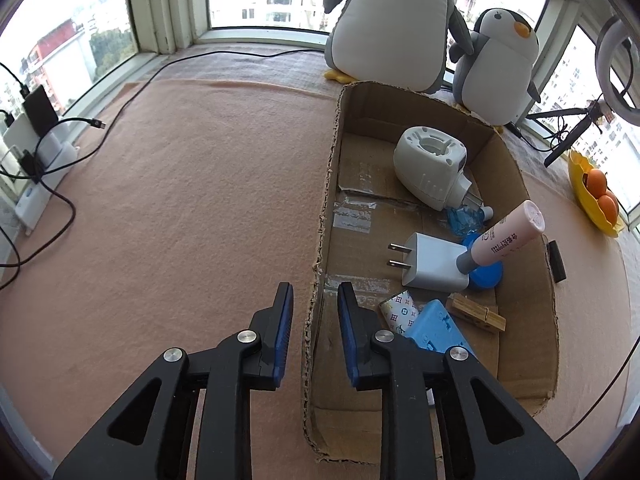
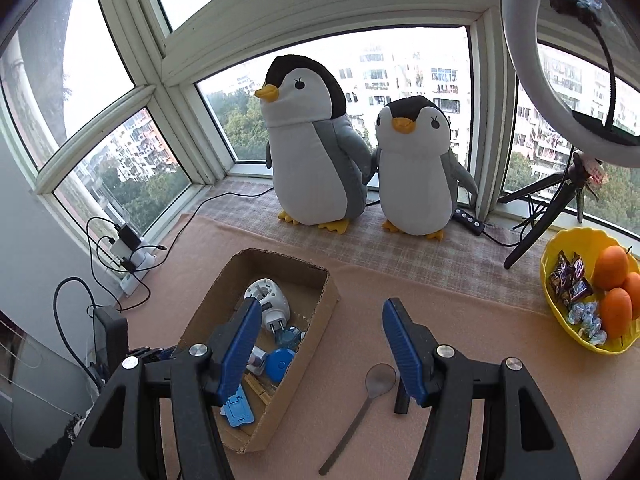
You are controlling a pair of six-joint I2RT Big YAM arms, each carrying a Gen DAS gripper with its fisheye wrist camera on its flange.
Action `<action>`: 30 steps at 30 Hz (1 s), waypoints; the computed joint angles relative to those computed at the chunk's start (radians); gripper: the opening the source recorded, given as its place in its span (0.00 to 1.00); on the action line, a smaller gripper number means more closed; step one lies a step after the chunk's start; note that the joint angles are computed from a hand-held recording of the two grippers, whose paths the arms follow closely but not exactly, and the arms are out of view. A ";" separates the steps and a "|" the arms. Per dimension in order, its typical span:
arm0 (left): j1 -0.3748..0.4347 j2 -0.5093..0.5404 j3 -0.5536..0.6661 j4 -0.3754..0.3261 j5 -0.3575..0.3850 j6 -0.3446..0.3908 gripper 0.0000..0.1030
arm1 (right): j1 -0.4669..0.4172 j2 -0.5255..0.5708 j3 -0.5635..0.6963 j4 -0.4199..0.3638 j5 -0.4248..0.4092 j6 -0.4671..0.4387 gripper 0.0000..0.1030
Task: Organize rigid objects
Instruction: 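Move the right tool to the black cylinder and grasp it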
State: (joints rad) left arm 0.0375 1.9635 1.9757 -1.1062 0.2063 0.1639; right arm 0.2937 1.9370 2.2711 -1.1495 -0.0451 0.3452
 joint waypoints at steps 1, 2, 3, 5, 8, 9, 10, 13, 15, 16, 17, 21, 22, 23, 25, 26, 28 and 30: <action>0.000 -0.005 -0.003 0.001 0.001 0.002 0.24 | -0.004 -0.023 -0.032 0.008 0.003 0.000 0.57; 0.000 -0.011 -0.007 0.005 0.001 0.003 0.24 | -0.006 -0.042 -0.060 0.016 0.007 0.000 0.57; -0.001 -0.014 -0.008 0.007 -0.002 0.001 0.24 | -0.008 -0.061 -0.087 0.022 0.011 -0.001 0.57; 0.000 -0.024 -0.013 0.009 0.001 0.001 0.27 | -0.013 -0.099 -0.145 0.034 0.019 -0.003 0.57; 0.001 -0.046 -0.031 0.018 0.002 0.002 0.28 | -0.021 -0.141 -0.215 0.043 0.026 -0.006 0.57; 0.001 -0.053 -0.038 0.020 0.003 0.002 0.28 | -0.024 -0.156 -0.241 0.049 0.026 -0.004 0.57; 0.002 -0.061 -0.046 0.021 0.004 0.003 0.29 | -0.027 -0.166 -0.263 0.052 0.026 -0.001 0.57; 0.006 -0.091 -0.078 0.032 0.005 0.004 0.40 | -0.036 -0.190 -0.326 0.066 0.026 0.006 0.57; 0.010 -0.113 -0.101 0.039 0.004 0.001 0.40 | -0.041 -0.194 -0.360 0.069 0.021 0.010 0.57; 0.013 -0.124 -0.112 0.042 0.003 -0.002 0.40 | -0.044 -0.193 -0.373 0.072 0.013 0.009 0.57; 0.015 -0.135 -0.124 0.046 0.001 -0.008 0.41 | -0.046 -0.191 -0.386 0.075 0.010 0.010 0.56; 0.029 -0.176 -0.168 0.055 0.003 -0.026 0.40 | -0.057 -0.158 -0.404 0.069 -0.026 0.010 0.42; 0.032 -0.186 -0.179 0.057 0.000 -0.031 0.41 | -0.061 -0.145 -0.401 0.063 -0.042 0.013 0.40; 0.036 -0.197 -0.191 0.060 -0.001 -0.036 0.41 | -0.064 -0.130 -0.397 0.057 -0.049 0.013 0.38; 0.043 -0.214 -0.208 0.062 -0.002 -0.048 0.41 | -0.066 -0.098 -0.384 0.040 -0.052 0.005 0.35; 0.047 -0.221 -0.216 0.063 -0.003 -0.053 0.40 | -0.067 -0.083 -0.376 0.033 -0.055 -0.001 0.35; 0.052 -0.238 -0.235 0.067 -0.009 -0.063 0.40 | -0.070 -0.050 -0.357 0.017 -0.062 -0.010 0.35; 0.057 -0.252 -0.252 0.071 -0.015 -0.073 0.40 | -0.074 -0.022 -0.341 0.003 -0.075 -0.014 0.33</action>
